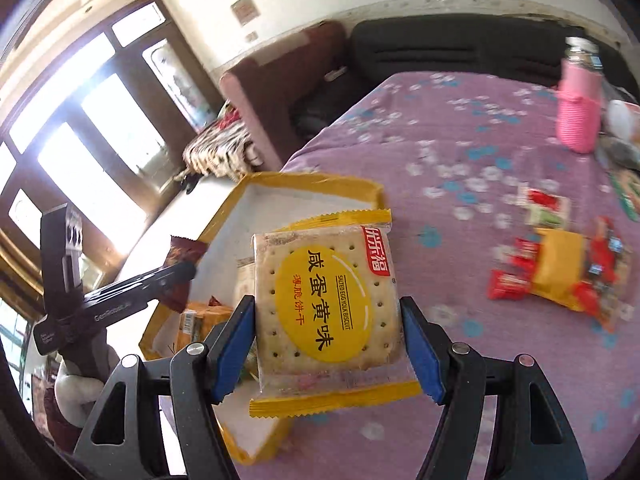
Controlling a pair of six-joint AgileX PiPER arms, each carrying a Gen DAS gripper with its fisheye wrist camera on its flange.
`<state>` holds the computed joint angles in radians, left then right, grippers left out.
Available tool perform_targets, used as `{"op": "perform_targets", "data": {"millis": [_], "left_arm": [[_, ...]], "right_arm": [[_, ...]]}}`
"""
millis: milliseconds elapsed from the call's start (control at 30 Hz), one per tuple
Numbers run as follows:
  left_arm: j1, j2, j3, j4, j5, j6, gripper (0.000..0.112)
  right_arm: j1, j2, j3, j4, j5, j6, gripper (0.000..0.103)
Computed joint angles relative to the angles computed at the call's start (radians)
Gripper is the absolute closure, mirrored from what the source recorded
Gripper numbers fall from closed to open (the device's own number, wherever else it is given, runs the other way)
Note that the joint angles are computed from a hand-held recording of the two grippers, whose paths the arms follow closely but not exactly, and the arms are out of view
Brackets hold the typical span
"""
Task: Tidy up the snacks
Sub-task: 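Carry both snacks over the tray and open both tools to drop them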
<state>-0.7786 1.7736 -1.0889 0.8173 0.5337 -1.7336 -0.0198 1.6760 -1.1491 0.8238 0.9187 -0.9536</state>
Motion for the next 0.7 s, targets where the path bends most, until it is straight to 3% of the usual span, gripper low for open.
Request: {"op": "perform_targets", "data": {"millis": [200, 433, 533, 600, 700], "left_arm": [[0.102, 0.076, -0.054, -0.106, -0.059, 0.149, 0.078], [0.150, 0.099, -0.045, -0.149, -0.106, 0.202, 0.077], [0.148, 0.083, -0.028, -0.116, -0.115, 0.161, 0.068], [0.147, 0.080, -0.029, -0.114, -0.107, 0.151, 0.055], [0.143, 0.067, -0.034, -0.146, -0.090, 0.155, 0.052]], "right_arm": [[0.233, 0.148, -0.101, -0.105, -0.156, 0.159, 0.032], [0.282, 0.263, -0.175, -0.136, -0.181, 0.218, 0.032], [0.286, 0.280, -0.180, -0.111, -0.192, 0.205, 0.032], [0.280, 0.278, -0.173, -0.084, -0.194, 0.185, 0.032], [0.274, 0.251, -0.159, -0.077, -0.195, 0.177, 0.032]]}}
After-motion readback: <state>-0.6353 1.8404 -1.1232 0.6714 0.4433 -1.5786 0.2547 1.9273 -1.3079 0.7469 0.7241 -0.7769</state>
